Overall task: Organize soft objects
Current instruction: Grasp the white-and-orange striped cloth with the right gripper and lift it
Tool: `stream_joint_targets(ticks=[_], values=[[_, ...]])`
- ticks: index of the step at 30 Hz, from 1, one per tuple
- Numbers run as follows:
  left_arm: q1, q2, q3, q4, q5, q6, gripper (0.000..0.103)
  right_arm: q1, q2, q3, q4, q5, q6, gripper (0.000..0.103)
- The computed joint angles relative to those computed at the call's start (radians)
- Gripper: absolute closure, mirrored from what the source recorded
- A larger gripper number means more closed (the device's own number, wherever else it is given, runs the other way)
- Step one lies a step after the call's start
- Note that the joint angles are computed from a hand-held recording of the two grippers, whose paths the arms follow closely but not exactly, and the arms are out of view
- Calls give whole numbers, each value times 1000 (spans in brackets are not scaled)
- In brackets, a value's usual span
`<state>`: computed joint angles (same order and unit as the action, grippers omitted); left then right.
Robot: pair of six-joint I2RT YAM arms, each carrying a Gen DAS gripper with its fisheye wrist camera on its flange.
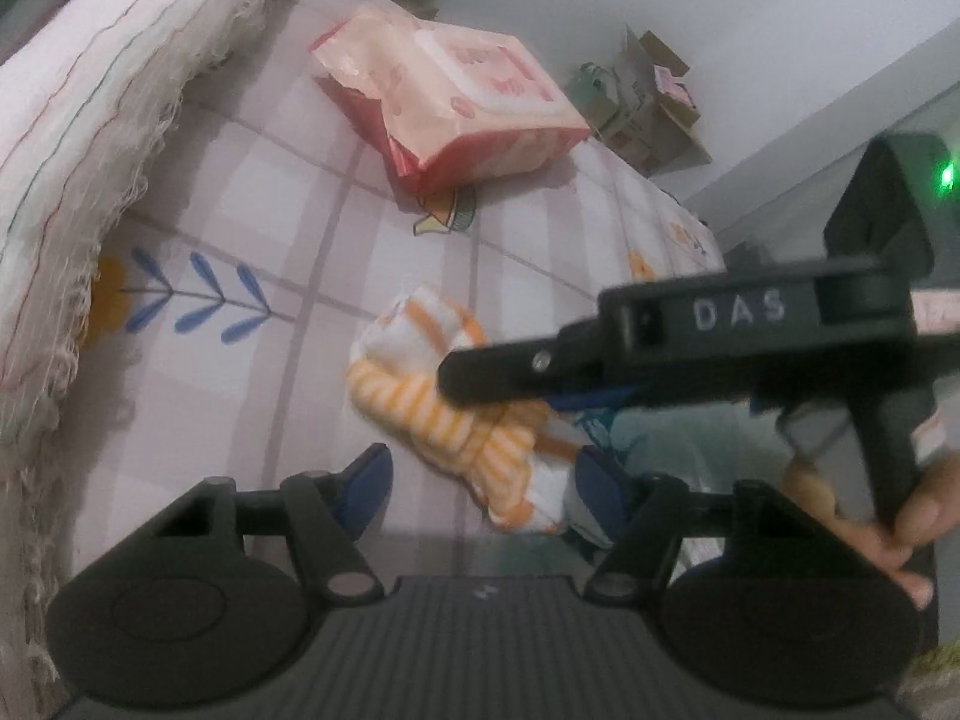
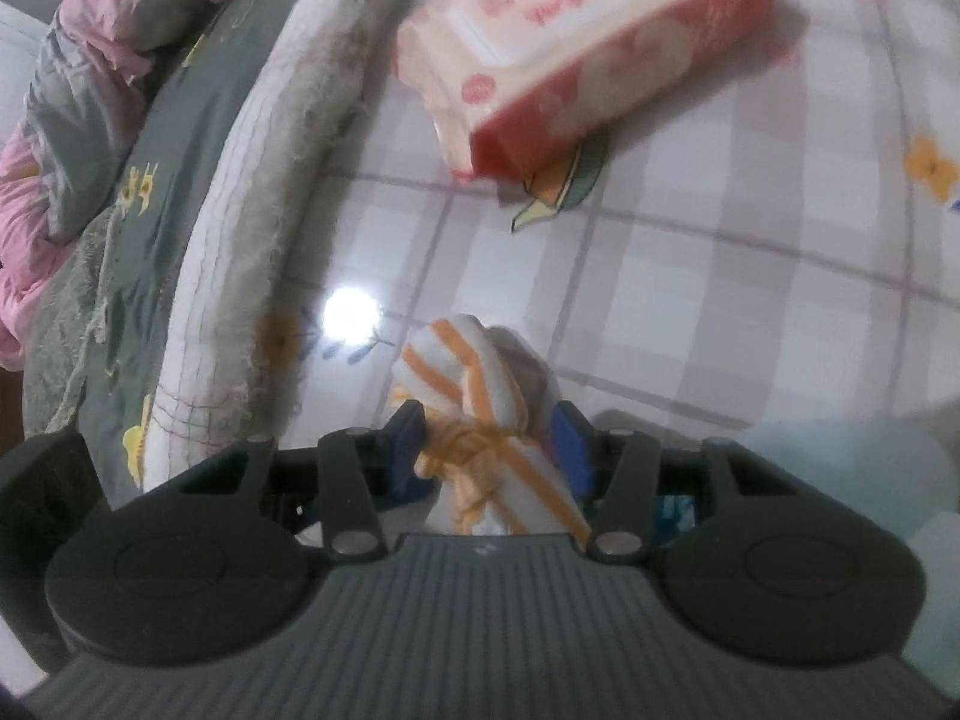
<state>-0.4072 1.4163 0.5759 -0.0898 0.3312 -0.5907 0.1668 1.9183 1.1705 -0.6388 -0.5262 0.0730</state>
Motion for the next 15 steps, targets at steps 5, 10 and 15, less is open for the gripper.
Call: stream_joint_targets(ticks=[5, 10, 15], values=[[2, 28, 50, -26, -7, -30, 42, -2, 8, 1, 8, -26, 14, 59], [-12, -103, 58, -109, -69, -21, 42, -13, -55, -16, 26, -67, 38, 61], [-81, -310, 102, -277, -191, -23, 42, -23, -230, -74, 23, -131, 42, 62]])
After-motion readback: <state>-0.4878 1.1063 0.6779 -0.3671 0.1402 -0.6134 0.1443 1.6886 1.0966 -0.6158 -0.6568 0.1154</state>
